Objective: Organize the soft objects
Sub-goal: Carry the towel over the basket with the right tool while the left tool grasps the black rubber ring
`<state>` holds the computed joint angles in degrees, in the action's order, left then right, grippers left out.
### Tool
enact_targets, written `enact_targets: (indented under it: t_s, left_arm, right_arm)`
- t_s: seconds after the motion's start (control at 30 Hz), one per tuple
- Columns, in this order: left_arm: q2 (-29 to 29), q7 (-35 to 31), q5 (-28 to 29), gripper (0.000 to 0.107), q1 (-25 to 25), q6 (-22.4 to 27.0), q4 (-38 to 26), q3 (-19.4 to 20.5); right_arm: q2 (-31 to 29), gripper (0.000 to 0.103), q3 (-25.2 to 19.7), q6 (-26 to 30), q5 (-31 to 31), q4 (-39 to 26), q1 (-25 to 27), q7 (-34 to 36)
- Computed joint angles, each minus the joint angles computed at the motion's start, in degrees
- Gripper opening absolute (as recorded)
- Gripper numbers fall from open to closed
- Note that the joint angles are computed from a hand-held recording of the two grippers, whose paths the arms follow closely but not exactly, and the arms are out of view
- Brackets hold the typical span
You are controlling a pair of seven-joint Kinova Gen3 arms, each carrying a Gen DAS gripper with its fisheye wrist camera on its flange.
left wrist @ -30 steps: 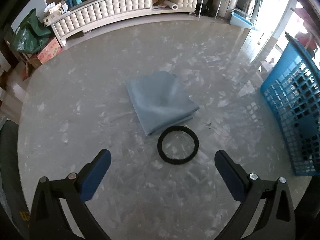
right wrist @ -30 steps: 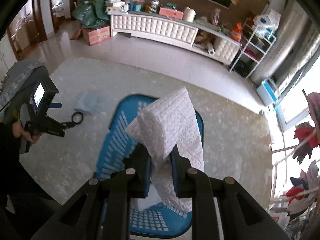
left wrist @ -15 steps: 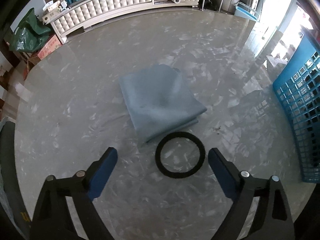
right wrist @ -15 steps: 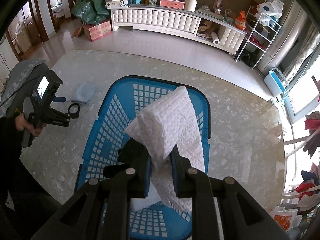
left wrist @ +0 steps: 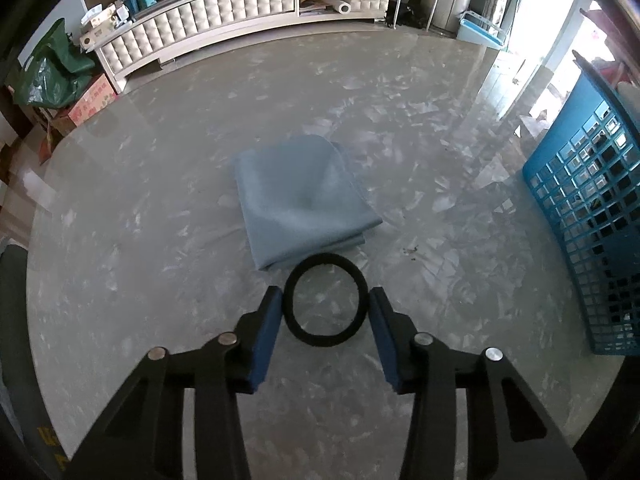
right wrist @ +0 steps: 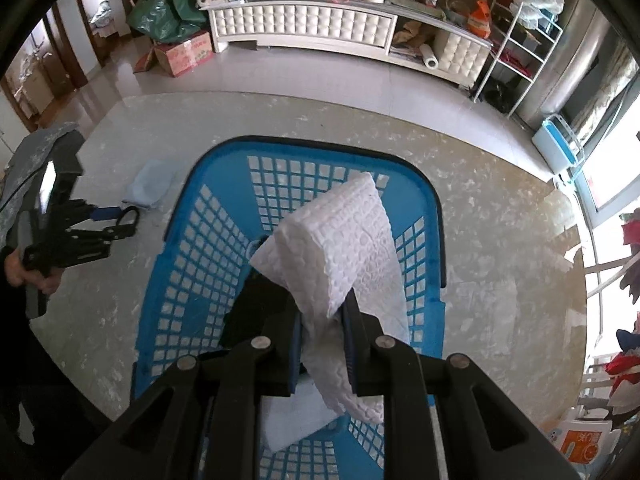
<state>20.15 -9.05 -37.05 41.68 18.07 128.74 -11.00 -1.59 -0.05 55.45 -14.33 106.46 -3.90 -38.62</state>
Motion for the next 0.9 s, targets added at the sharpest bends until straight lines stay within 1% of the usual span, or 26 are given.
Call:
enact_targets:
  t_s: [0.07, 0.17, 0.27, 0.43, 0.53, 0.63, 0.8, 0.87, 0.9]
  left_arm:
    - [-0.5, 0.8, -0.5, 0.035, 0.6, 0.2, 0.4, -0.4]
    - [-1.3, 2.2, -1.2, 0.034, 1.0, 0.7, 0.8, -0.2]
    - [-2.6, 3.2, -2.2, 0.034, 1.1, 2.2, 0.8, 0.9]
    - [-5.9, 6.7, -4.9, 0.034, 1.3, 6.7, 0.6, 4.6]
    - [-8.6, 10.0, -6.6, 0.034, 2.0, 9.4, 0.9, 6.8]
    - [-11.0, 11.2, -6.9, 0.034, 1.7, 12.9, 0.6, 9.8]
    - [-14.2, 14.4, -8.0, 0.034, 1.5, 17.6, 0.0, 14.7]
    - [-14.8, 15.0, -8.1, 0.034, 1.3, 19.5, -0.8, 16.8]
    - [-15.2, 15.2, -8.1, 0.034, 1.2, 20.5, -1.1, 17.9]
  right_arm:
    - [0.3, 0.017, -0.5, -0.1, 1.0, 0.0, -0.4, -1.1]
    - [0.9, 0.017, -1.4, -1.0, 3.1, 0.2, -1.3, -3.9]
    - [2.0, 0.017, -1.6, -1.1, 3.3, 0.3, -1.8, -5.5]
    - [2.7, 0.017, -1.6, -1.1, 2.9, 0.8, -1.6, -5.4]
    - [2.9, 0.018, -1.2, -0.5, 1.3, 0.5, -1.0, -4.6]
    - [3.0, 0.019, -1.4, -0.4, 1.3, 0.2, -1.0, -5.1]
    - [4.0, 0.028, -1.3, 0.4, 0.5, -0.7, -0.6, -5.2]
    - [4.4, 0.043, -1.2, 1.7, -0.6, -1.3, -0.1, -5.3]
    - [4.4, 0.046, -1.1, 2.3, -1.5, -1.4, 0.2, -4.7]
